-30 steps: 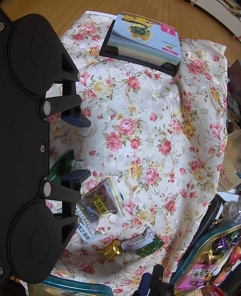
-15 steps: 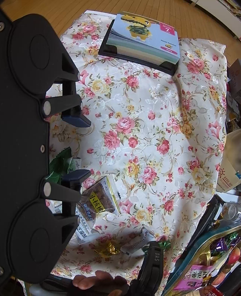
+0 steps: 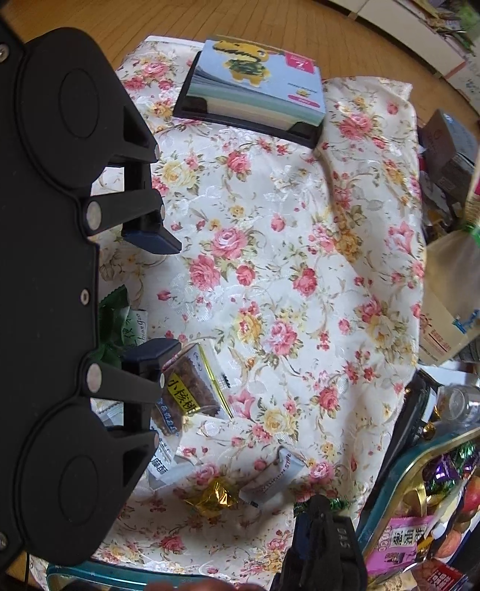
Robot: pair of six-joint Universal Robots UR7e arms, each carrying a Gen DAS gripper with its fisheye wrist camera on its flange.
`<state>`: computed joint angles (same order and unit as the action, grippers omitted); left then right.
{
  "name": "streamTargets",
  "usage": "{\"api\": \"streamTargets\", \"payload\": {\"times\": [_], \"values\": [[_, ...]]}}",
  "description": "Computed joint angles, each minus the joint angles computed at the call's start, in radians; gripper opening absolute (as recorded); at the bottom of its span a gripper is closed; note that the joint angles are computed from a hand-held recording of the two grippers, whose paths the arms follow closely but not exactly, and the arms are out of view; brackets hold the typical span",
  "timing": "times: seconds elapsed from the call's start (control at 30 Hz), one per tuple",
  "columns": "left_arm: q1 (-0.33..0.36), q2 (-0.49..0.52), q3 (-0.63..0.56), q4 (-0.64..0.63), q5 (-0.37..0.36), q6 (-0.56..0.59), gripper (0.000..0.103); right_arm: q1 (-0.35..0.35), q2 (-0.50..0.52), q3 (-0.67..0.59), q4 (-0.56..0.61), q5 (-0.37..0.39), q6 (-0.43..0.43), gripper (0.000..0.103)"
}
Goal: Organize snacks
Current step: 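Grasp the brown walnut packet with the left tool while the right tool lifts the green candy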
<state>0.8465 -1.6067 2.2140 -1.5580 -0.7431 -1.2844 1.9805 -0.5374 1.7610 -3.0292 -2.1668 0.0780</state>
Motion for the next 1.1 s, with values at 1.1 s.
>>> {"api": "streamTargets", "payload": {"times": [1.1], "values": [[0.062, 0.091, 0.026, -0.335, -0.015, 0.147, 0.058, 0.103, -0.392, 0.298, 0.125, 0.048, 0.048, 0.020]]}}
